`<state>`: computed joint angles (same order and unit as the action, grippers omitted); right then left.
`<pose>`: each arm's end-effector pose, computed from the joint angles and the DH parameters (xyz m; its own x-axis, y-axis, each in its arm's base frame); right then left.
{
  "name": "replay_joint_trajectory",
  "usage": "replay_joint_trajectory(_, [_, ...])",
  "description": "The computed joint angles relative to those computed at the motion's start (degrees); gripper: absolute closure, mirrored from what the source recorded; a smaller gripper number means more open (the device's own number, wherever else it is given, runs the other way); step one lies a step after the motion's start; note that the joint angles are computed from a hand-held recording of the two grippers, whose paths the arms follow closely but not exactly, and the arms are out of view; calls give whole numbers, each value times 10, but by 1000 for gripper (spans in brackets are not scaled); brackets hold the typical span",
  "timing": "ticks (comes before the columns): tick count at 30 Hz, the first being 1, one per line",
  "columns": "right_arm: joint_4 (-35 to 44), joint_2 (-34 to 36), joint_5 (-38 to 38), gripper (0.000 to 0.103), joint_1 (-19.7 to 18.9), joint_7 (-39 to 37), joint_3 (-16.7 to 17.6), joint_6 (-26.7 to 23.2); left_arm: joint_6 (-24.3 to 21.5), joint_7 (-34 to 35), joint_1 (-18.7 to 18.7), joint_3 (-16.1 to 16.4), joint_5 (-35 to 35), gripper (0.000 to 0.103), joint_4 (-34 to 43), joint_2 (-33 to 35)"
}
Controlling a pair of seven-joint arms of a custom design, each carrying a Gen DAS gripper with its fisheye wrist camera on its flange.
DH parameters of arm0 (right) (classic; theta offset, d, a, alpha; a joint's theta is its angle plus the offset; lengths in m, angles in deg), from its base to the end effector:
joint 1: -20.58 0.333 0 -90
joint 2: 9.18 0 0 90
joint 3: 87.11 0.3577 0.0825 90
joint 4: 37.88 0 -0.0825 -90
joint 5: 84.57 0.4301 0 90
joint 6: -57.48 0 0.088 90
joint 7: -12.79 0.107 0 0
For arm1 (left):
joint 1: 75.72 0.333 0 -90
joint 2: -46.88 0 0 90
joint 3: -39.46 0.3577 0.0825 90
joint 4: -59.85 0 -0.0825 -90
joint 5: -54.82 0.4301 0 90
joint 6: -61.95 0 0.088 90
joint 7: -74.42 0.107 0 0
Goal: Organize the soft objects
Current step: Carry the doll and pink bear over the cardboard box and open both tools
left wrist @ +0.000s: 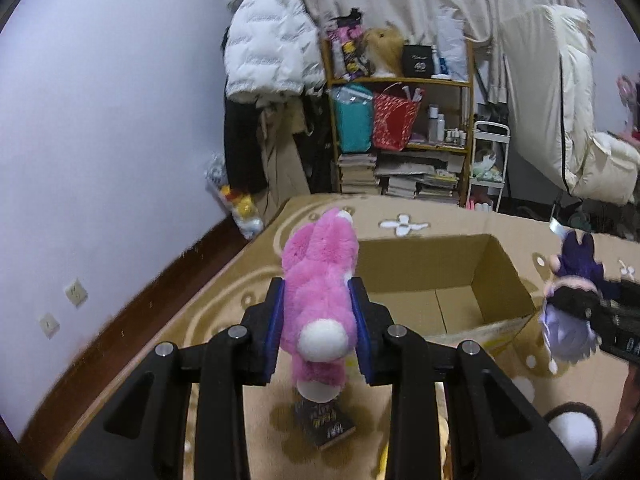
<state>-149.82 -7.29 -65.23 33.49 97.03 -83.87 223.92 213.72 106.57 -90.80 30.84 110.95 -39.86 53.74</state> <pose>0.6378 0.1633 0.5913 0.1985 -0.9531 -0.2285 -0.6352 0.0525 -0.7706 0.6293 -0.2944 0.6116 -0.0232 -0.9922 -0.1223 -0.5111 0.1169 -0.8515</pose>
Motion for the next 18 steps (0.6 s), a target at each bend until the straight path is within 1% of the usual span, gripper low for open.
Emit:
replay_joint_trajectory(3, [35, 23, -13, 45, -1, 1, 0, -4, 0, 6, -6, 2, 12, 73, 29, 22])
replay_joint_trajectory(6, [77, 54, -34, 45, -3, 9, 1, -14, 15, 32, -8, 6, -12, 73, 55, 48])
replay_joint_trajectory(9, [104, 76, -42, 44, -6, 12, 5, -25, 64, 32, -10, 19, -28, 73, 61, 64])
replay_joint_trajectory(10, [113, 85, -53, 44, -4, 22, 3, -31, 76, 40, -9, 20, -43, 73, 62, 68])
replay_joint_trajectory(12, [124, 96, -75, 44, 0, 44, -1, -45, 72, 79, -10, 18, -82, 74, 74, 82])
replay_joint_trajectory(14, [139, 111, -82, 44, -2, 52, 0, -67, 72, 83, -21, 31, -84, 74, 82, 91])
replay_joint_trajectory(16, [152, 125, -90, 44, -3, 55, 2, -89, 74, 102, -22, 33, -106, 74, 85, 99])
replay_joint_trajectory(18, [157, 133, -93, 41, -5, 58, 2, -96, 76, 118, -22, 34, -132, 74, 85, 105])
